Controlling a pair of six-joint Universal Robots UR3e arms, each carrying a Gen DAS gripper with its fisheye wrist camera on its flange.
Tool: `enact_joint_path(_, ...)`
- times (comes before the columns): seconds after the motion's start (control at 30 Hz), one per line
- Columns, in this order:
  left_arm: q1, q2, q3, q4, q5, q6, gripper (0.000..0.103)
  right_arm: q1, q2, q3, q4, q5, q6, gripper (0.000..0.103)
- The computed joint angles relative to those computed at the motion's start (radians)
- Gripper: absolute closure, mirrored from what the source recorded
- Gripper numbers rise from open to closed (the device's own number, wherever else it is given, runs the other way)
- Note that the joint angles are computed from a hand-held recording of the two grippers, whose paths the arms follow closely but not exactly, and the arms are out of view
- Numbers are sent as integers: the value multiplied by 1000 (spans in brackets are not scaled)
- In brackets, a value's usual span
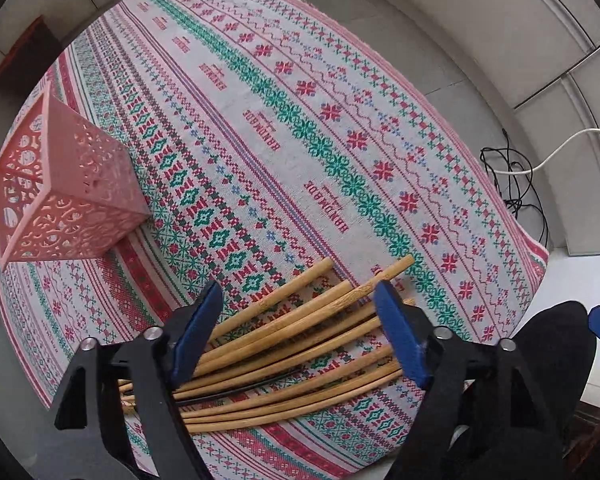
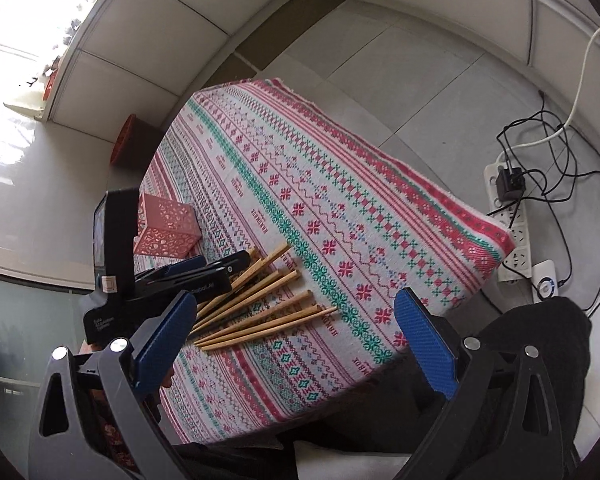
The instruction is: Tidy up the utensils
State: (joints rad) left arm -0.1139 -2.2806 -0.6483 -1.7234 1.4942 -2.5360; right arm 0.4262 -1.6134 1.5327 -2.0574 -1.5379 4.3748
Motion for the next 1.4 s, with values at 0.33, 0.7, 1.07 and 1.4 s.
enact_joint_path(0.33, 13, -77, 32, 34, 41, 100, 64, -46, 78, 38, -51, 172, 64, 7)
enact_joint_path(0.7, 184, 176, -361, 303, -130, 220, 97, -53, 175, 116, -233, 269, 222, 20)
enact_joint_path(1.07, 371, 452, -409, 173, -423, 329, 97, 3, 356, -104, -62, 155, 279, 82)
enact_joint_path(1.4, 406, 459, -359, 103, -482, 350, 97, 43, 436, -233, 32, 113, 300, 89)
